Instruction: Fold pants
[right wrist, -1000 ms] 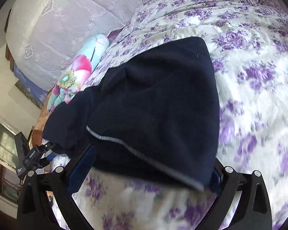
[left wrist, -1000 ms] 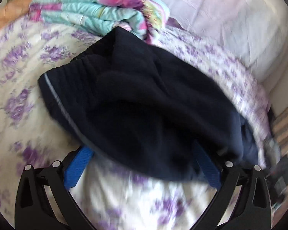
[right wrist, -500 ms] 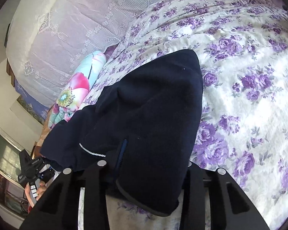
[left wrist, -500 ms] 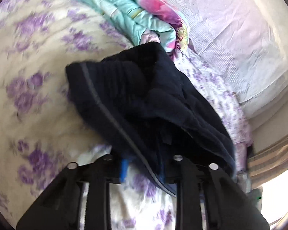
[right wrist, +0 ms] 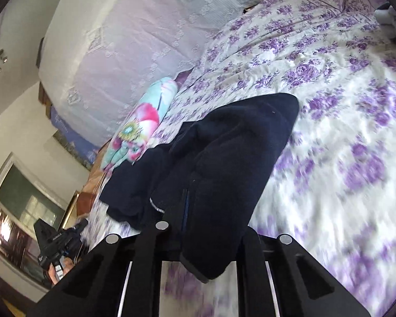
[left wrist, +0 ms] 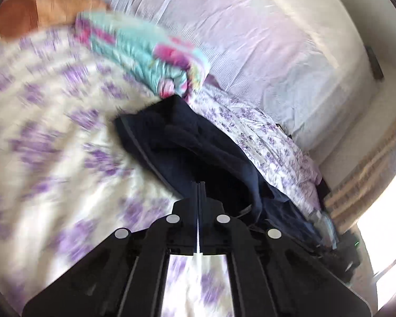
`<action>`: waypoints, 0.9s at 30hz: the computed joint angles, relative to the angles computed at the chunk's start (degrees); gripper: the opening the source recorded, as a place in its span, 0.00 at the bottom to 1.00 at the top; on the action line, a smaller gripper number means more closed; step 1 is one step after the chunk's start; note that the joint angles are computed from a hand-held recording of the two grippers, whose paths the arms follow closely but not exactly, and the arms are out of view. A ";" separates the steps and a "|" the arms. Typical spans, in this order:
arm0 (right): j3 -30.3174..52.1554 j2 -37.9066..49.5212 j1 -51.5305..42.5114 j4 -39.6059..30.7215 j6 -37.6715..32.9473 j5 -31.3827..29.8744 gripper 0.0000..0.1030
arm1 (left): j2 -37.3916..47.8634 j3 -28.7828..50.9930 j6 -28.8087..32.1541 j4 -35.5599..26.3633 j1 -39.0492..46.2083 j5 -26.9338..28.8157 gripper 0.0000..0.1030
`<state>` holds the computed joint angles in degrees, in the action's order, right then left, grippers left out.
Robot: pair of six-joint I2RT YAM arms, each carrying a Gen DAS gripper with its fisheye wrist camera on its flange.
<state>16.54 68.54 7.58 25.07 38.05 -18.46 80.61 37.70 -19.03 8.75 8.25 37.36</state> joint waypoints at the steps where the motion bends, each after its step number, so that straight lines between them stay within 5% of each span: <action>1: -2.14 -5.68 0.66 -4.19 -1.68 0.88 0.13 | -1.00 -0.42 0.98 -1.75 0.64 0.61 0.00; 3: -3.77 -10.55 0.48 -9.04 -2.69 1.40 0.13 | 2.17 2.97 4.32 -10.55 1.18 2.71 0.12; 5: -5.38 -10.13 -3.03 -7.86 -2.93 -1.83 0.13 | 6.98 4.69 3.01 -11.28 1.23 1.92 0.44; 8: -9.24 -5.12 -10.33 2.52 0.75 -9.01 0.13 | 15.04 8.73 -3.12 -8.11 0.95 1.58 0.46; 11: -10.60 -1.24 -10.55 8.37 1.91 -8.30 0.13 | 19.80 13.75 -8.63 -7.20 0.30 2.65 0.54; 13: -10.46 4.95 -10.42 12.68 2.43 -7.88 0.13 | 22.50 19.04 -9.62 -9.07 -1.65 0.49 0.69; 17: -10.46 9.63 -12.71 17.45 4.00 -11.84 0.13 | 31.12 30.76 -12.14 -12.67 -5.14 -6.56 0.74; 19: -10.15 7.99 -11.28 15.30 3.15 -9.64 0.14 | 33.65 33.85 -11.15 -12.50 -5.41 -6.73 0.65; 20: -10.10 7.75 -11.05 14.90 2.99 -9.25 0.14 | 34.48 34.59 -11.27 -11.68 -5.19 -4.84 0.17; 22: -10.04 7.96 -11.48 14.97 3.01 -9.84 0.14 | 35.41 34.67 -12.65 -12.77 -4.12 -1.18 0.10; 27: -10.85 -0.10 -13.11 9.40 2.34 -11.94 0.14 | 23.46 18.32 -11.08 -3.67 -1.35 2.97 0.09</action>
<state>5.69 68.44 -5.54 34.47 40.38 -30.41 104.08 56.02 -30.11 5.09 6.90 40.33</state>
